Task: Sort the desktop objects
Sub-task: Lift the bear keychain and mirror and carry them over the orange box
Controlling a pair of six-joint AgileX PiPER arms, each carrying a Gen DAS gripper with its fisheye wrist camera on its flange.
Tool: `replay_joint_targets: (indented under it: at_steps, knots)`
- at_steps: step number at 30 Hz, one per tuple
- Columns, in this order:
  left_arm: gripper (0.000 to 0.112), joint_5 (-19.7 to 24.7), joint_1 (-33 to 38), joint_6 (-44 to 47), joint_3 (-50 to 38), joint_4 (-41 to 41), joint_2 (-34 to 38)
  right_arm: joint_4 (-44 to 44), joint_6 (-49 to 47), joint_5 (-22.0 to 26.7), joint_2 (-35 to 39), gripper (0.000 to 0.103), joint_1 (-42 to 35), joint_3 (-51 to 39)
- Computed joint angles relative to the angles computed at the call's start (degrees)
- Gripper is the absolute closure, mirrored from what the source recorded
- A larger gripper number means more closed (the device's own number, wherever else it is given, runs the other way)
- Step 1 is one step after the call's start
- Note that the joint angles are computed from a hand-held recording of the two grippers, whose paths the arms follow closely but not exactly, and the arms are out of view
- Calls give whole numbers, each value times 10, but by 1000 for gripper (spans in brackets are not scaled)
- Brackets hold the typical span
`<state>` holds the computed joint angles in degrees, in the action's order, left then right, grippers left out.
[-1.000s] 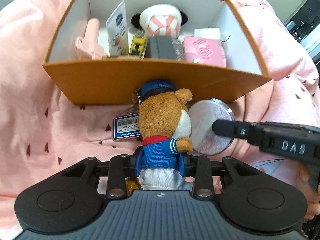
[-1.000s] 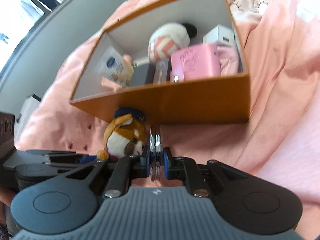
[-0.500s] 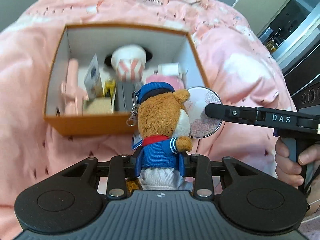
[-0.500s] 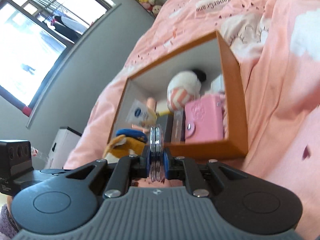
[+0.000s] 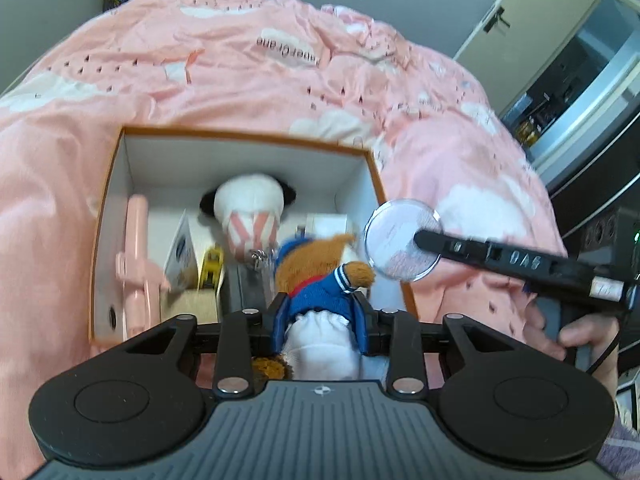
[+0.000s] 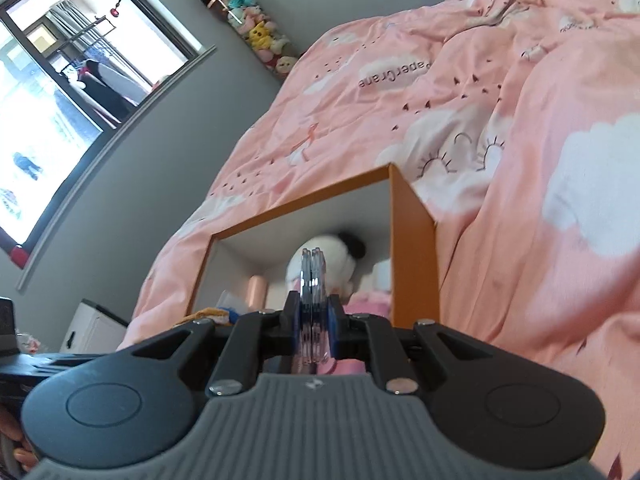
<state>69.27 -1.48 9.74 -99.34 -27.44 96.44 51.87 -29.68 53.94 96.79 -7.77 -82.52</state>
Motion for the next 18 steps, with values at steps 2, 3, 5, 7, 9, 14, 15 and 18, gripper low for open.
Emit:
replay_joint_targets:
  at_steps: [2,3,5,7,9,14,15,18]
  knots:
    - [77,-2,4,-1,-25,-10,15,-8,8,-6,12,89,5,-14]
    - [77,-5,6,0,-36,-17,23,-9,10,-6,18,89,7,-21]
    - [77,-17,4,-7,-62,-12,37,-10,16,-7,28,89,11,-31]
    - [77,-26,0,-10,-89,-8,53,-15,22,-12,36,89,17,-40]
    - [77,-43,-7,-22,-112,12,69,-21,26,-14,43,89,23,-49]
    - [77,-87,-28,-52,-151,70,113,-34,35,-24,59,89,35,-63]
    - [77,-90,-29,-59,-161,75,125,-38,39,-23,64,89,37,-69]
    - [77,-103,-34,-88,-180,105,157,-49,47,-20,79,89,43,-85]
